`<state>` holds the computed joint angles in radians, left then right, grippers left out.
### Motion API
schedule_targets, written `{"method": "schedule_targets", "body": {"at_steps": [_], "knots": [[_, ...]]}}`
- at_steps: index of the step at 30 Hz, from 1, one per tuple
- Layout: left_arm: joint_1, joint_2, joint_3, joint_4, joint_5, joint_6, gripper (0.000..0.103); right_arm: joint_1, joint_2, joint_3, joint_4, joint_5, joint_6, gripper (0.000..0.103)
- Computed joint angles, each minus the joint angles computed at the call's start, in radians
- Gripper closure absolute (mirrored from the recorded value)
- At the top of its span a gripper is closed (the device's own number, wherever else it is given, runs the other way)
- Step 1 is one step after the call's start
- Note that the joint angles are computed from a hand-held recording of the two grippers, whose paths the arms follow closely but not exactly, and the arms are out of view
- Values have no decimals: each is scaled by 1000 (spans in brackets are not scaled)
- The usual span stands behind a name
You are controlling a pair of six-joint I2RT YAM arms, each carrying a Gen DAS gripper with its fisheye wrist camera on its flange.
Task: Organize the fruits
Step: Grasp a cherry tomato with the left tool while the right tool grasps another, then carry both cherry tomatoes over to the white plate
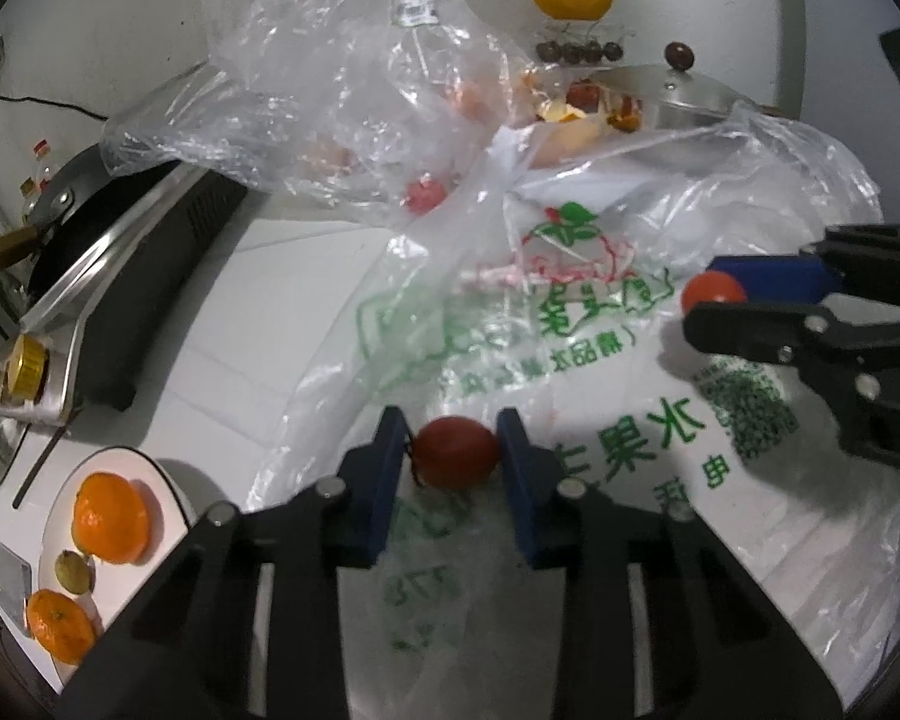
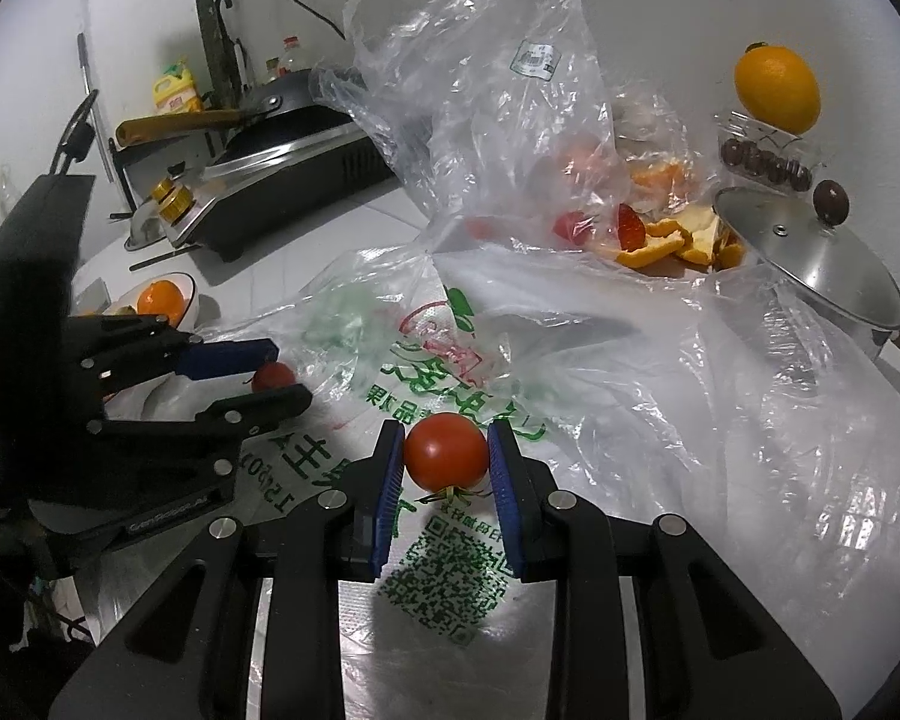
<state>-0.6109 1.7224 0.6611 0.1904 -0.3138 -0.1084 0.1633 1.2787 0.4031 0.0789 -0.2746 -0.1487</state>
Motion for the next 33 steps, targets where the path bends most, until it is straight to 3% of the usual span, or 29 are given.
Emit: {"method": "schedule_targets", "body": {"at_steps": [33], "knots": [[-53,-439,-264,-13,-21,-75,71,70,-27,-18,-2,-62,13,72]]}}
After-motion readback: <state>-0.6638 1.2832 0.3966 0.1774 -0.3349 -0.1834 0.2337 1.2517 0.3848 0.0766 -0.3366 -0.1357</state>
